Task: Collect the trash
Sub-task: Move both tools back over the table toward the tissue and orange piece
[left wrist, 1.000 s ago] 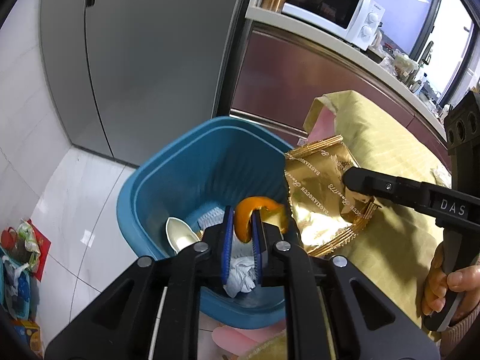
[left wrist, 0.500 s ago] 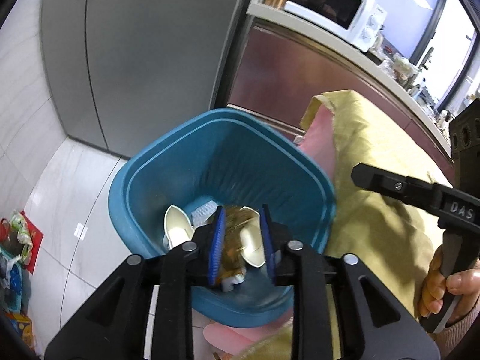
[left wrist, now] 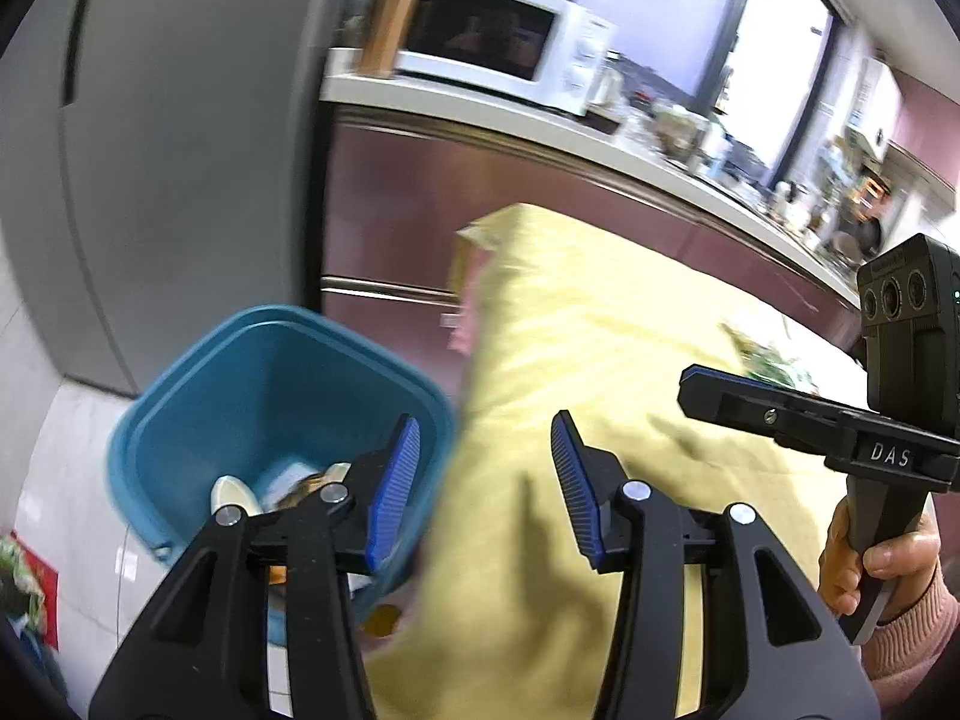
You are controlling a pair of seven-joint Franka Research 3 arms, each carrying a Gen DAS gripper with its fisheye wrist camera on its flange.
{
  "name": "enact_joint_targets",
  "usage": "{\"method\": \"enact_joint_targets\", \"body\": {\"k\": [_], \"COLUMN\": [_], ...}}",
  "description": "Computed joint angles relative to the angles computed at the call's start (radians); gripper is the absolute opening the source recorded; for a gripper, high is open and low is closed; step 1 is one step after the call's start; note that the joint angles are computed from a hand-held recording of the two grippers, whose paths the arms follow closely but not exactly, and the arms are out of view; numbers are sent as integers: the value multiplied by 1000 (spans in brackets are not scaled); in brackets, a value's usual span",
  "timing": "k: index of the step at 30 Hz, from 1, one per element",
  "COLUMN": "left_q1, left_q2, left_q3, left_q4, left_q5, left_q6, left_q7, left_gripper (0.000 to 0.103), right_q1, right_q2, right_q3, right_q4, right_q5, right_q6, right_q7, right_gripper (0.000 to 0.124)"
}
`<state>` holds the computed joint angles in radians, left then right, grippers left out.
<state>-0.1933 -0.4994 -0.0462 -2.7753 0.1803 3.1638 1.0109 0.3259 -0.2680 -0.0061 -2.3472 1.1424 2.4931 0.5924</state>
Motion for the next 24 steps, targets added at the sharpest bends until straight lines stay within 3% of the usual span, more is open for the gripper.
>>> {"method": "enact_joint_targets", "body": {"k": [13,17,19,24], "left_q1": [-241,-390,-413,-378], "left_q2": [253,357,410,534], "left_q3": [33,106,96,17], "left_q4": [247,374,443,615], "left_q5": [-54,-181,-232,-234], "left_q6": [6,-4,-14,-69], "left_q7": [123,279,340,373], "left_gripper": [47,47,48,50], "right_q1": [-115,-147,-160,-203], "right_q2": [-178,-185,-187,-187], "right_q3": [-100,-136,-157,-168], "right_q4": [-174,-196,-204,-230], "right_q5": [-81,-109,-116,-180], "right_q6": [190,253,272,313], "right_q7": [68,96,95,137], "right_gripper": [44,44,45,54]}}
